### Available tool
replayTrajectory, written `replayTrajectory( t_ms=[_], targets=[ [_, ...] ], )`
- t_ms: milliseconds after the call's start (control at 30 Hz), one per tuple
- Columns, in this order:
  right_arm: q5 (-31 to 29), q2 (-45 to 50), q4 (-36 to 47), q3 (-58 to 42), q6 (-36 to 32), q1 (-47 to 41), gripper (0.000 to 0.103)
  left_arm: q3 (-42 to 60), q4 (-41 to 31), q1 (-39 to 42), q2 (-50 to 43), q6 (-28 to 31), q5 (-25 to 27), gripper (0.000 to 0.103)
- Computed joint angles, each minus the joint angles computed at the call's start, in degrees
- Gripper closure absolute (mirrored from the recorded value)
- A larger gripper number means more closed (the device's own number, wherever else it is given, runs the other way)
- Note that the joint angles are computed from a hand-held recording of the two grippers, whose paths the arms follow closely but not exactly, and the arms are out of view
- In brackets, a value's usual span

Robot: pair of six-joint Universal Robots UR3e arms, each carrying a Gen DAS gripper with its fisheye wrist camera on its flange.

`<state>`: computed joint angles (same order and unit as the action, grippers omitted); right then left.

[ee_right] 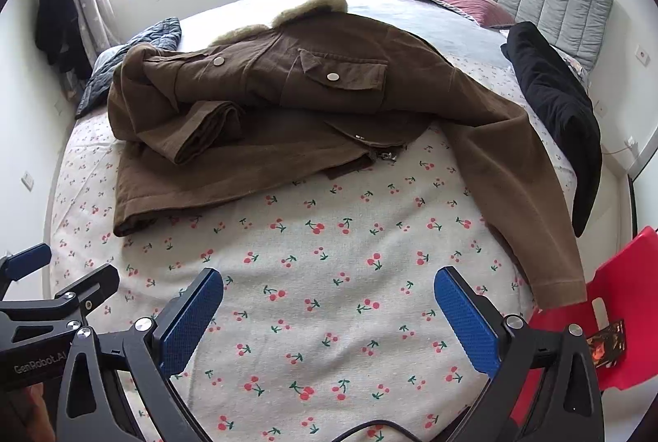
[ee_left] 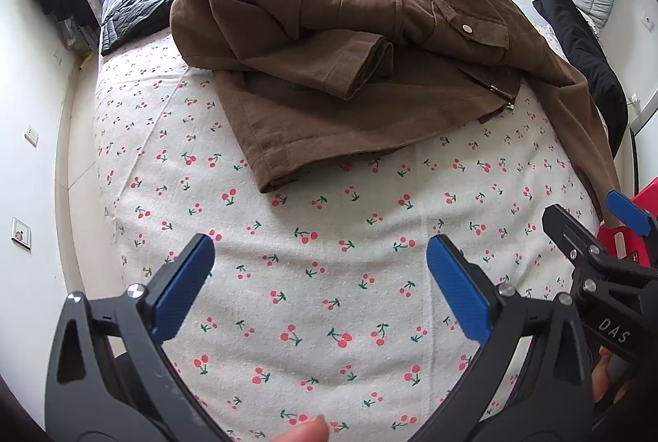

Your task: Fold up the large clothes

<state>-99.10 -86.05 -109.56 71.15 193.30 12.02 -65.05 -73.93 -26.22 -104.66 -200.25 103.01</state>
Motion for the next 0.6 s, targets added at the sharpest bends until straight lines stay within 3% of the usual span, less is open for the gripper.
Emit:
replayTrajectory(
  t_ms=[600],
  targets=[
    [0.09, 0.41, 0.07, 0.03, 0.31, 0.4, 0.0, -0.32, -0.65, 0.26, 0.07, -0.15, -0.03, 0.0]
  ],
)
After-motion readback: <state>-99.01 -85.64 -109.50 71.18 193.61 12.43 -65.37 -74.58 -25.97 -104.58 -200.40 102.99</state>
